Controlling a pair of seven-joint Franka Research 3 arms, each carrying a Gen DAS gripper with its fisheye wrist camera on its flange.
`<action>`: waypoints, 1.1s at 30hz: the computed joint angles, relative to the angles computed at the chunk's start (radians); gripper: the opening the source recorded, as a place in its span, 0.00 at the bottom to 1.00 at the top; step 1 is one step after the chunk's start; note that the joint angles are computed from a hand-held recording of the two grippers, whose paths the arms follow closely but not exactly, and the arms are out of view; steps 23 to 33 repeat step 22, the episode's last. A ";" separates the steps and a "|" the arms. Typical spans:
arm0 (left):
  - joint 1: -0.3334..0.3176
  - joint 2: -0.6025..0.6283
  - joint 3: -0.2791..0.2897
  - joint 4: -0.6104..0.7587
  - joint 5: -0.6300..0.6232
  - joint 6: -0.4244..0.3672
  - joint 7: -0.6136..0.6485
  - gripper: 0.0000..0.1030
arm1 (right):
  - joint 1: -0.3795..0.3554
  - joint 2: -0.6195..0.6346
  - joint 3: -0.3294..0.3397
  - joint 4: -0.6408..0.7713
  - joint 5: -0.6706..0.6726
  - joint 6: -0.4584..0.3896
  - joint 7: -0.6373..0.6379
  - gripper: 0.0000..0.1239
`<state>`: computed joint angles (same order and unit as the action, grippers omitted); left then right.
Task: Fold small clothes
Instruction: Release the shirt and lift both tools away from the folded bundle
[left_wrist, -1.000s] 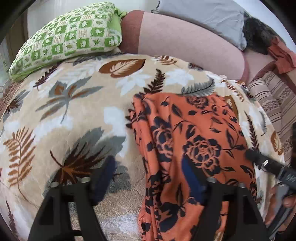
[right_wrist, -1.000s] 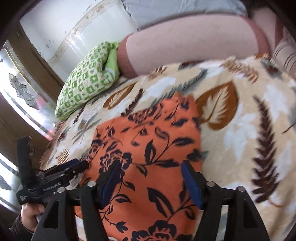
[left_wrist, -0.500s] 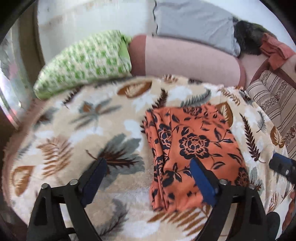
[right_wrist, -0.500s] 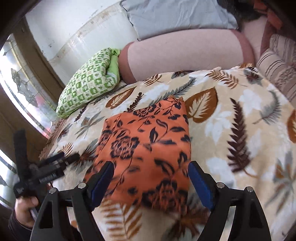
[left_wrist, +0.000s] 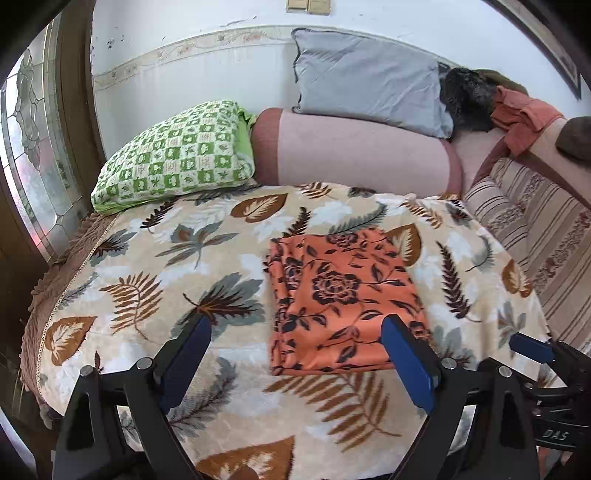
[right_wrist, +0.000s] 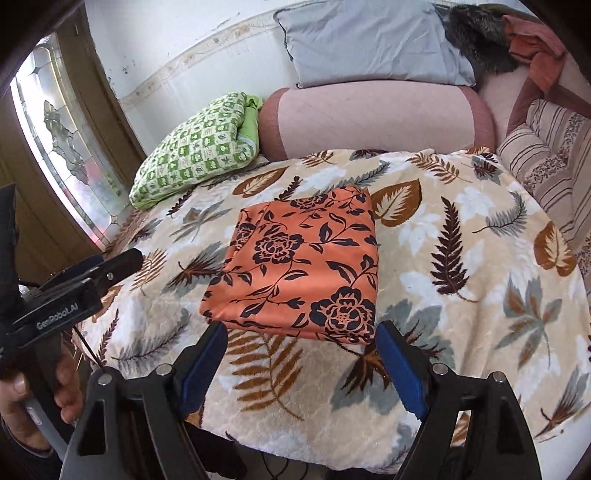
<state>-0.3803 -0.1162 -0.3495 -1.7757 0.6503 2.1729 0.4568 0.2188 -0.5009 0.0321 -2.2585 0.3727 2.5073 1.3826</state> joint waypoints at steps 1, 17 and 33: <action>-0.002 0.000 -0.004 0.005 0.006 -0.005 -0.006 0.91 | -0.001 -0.004 0.000 -0.001 -0.001 0.001 0.000 0.68; -0.028 0.064 0.010 0.063 0.032 -0.060 0.009 0.98 | -0.008 0.018 0.009 0.023 -0.023 0.009 0.012 0.68; -0.022 0.069 0.020 0.060 0.015 -0.036 0.021 0.98 | -0.007 0.036 0.018 0.036 -0.038 0.006 0.023 0.68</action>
